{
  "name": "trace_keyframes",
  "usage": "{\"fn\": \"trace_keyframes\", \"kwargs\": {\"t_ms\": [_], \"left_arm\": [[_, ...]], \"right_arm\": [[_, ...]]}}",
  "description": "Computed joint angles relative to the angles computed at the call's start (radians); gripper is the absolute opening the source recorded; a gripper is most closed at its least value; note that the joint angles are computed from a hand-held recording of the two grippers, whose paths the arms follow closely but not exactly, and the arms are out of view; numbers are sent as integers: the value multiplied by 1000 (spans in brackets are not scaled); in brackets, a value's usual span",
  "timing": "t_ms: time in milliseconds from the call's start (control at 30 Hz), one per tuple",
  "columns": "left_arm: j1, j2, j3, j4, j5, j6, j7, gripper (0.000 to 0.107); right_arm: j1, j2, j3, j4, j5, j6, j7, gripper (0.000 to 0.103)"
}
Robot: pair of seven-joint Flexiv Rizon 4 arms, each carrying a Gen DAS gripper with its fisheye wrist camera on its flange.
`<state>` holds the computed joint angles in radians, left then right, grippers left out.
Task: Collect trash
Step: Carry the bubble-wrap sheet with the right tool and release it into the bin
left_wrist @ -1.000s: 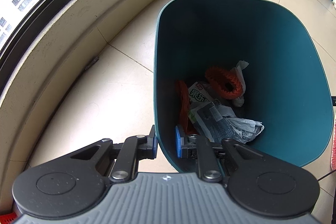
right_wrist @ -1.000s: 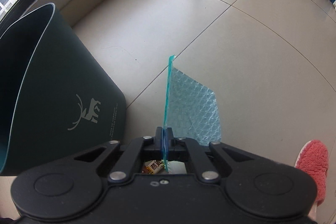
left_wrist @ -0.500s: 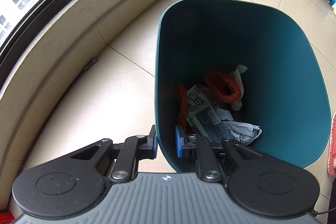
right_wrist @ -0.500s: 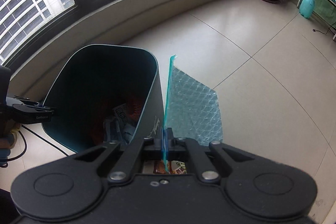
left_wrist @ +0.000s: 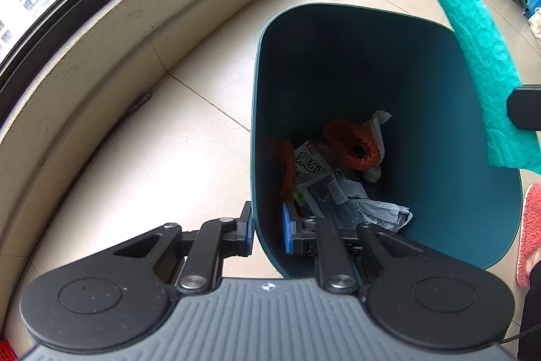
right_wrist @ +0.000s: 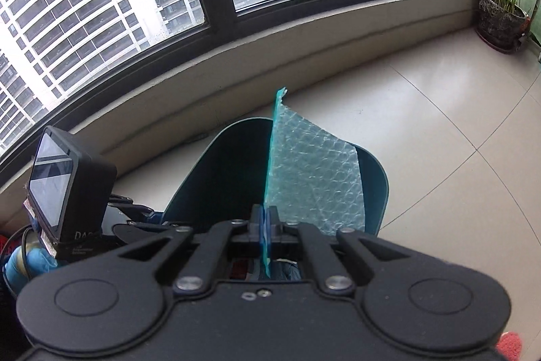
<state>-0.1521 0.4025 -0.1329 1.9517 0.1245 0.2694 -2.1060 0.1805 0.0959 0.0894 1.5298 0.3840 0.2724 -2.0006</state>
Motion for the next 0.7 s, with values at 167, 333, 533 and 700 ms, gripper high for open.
{"fn": "trace_keyframes", "kwargs": {"t_ms": [167,333,533,700], "left_arm": [[-1,1,2,1,-1,4,8,17],[-2,4,1,6,-3,11,12,17],[-2,8,1,14,-4,17,13,16],[-2,11,-2,15,-1,18,13,16]], "right_arm": [[22,-61,29,38,-40,36,51,1],[24,-95,40,68,-59,43,85,1],[24,-132,48,85,-94,25,116,1],[22,-133,54,96,-115,27,120,16]]}}
